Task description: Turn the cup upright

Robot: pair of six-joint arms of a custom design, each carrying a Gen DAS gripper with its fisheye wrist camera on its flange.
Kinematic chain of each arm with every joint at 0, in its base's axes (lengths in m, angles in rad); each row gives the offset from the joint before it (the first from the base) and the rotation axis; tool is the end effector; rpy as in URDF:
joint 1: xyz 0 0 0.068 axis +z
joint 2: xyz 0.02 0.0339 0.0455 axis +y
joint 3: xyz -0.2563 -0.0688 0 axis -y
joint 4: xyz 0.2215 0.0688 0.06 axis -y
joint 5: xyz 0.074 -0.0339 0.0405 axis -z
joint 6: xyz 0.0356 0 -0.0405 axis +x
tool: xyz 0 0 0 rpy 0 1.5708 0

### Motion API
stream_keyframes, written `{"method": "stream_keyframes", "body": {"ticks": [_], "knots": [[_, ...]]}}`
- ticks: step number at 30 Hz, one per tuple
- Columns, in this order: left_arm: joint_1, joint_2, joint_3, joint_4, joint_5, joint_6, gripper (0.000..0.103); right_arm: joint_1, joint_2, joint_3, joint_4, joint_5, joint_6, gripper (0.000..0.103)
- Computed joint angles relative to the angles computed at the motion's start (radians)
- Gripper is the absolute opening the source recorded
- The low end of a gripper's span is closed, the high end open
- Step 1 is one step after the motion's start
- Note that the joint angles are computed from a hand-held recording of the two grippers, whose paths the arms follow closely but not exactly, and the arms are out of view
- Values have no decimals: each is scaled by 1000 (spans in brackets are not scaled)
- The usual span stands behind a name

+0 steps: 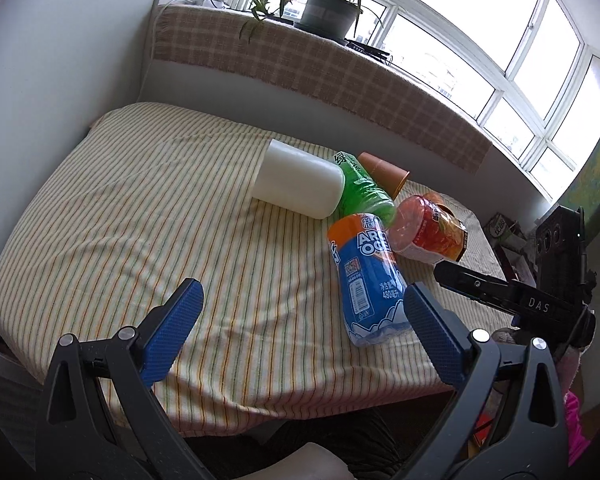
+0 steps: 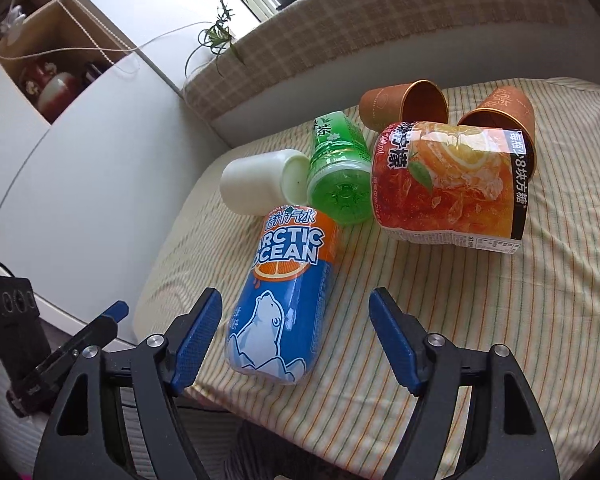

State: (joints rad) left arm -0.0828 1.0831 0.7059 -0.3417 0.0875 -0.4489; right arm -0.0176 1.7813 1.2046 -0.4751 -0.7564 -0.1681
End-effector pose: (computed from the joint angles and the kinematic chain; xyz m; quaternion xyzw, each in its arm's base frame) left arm 0.2093 -0.0205 0.2420 -0.1478 0.8979 -0.1469 0.3878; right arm 0.3419 0.0184 0.2069 -0.1620 0.8886 0.3332 0.2705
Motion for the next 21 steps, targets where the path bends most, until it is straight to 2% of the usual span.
{"method": "stream_keyframes", "body": {"ticks": [6, 10, 16, 21], "knots": [[35, 185, 65, 97, 207, -48, 102, -86, -219, -242, 173, 103, -13, 76], [58, 323, 143, 125, 331, -78, 95, -153, -305, -336, 226, 135, -23, 76], [68, 520, 265, 138, 418, -105, 95, -235, -338, -382, 215, 134, -35, 76], [59, 639, 355, 126, 443, -106, 93, -276, -315, -395, 214, 125, -42, 76]]}}
